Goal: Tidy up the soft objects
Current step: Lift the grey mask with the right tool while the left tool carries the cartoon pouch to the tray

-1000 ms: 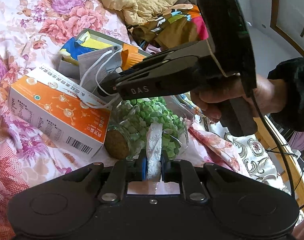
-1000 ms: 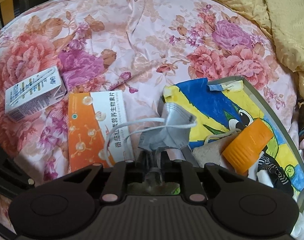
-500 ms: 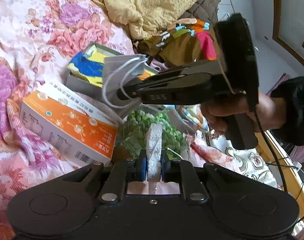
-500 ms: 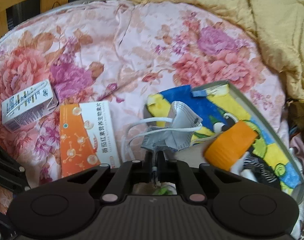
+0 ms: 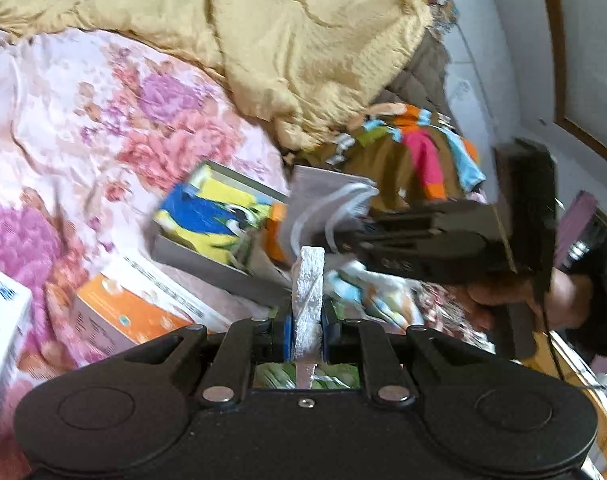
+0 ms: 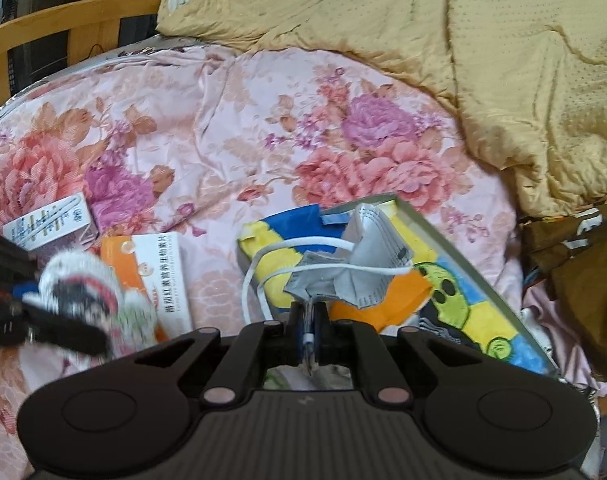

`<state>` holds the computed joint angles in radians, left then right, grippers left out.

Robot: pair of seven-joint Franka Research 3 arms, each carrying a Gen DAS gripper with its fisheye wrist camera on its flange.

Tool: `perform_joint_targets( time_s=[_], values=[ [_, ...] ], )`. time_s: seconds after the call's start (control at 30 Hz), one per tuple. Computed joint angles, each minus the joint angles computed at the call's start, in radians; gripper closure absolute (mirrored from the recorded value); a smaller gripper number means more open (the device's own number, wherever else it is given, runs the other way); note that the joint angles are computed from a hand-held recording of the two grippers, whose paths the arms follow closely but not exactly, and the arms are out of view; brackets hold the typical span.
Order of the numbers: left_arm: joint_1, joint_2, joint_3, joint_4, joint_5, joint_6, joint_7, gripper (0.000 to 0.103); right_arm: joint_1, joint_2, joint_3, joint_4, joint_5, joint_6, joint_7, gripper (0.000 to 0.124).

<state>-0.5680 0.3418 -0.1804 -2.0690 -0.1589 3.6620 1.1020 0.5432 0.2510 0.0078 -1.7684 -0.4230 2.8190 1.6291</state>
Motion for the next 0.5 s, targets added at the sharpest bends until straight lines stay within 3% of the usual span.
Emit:
perform_joint_targets(
  time_s=[0.17,0.33,0.5],
  values=[
    [-0.100,0.027,0.099,0.092,-0.176,-0.044,0.159,0.089,-0.007,0.031,-0.012,0.038,0.006,0.004,0.009,0.119],
    [-0.192,0.140,0.233,0.314,-0.273,-0.150,0.293,0.089,-0.020,0.068,-0.015,0.078,0.059,0.024,-0.016,0.119],
    [-0.312,0.301,0.453,0.579,-0.268,-0.345,0.278,0.089,-0.065,0.102,0.012,0.119,0.189,0.022,-0.090,0.119]
  ],
)
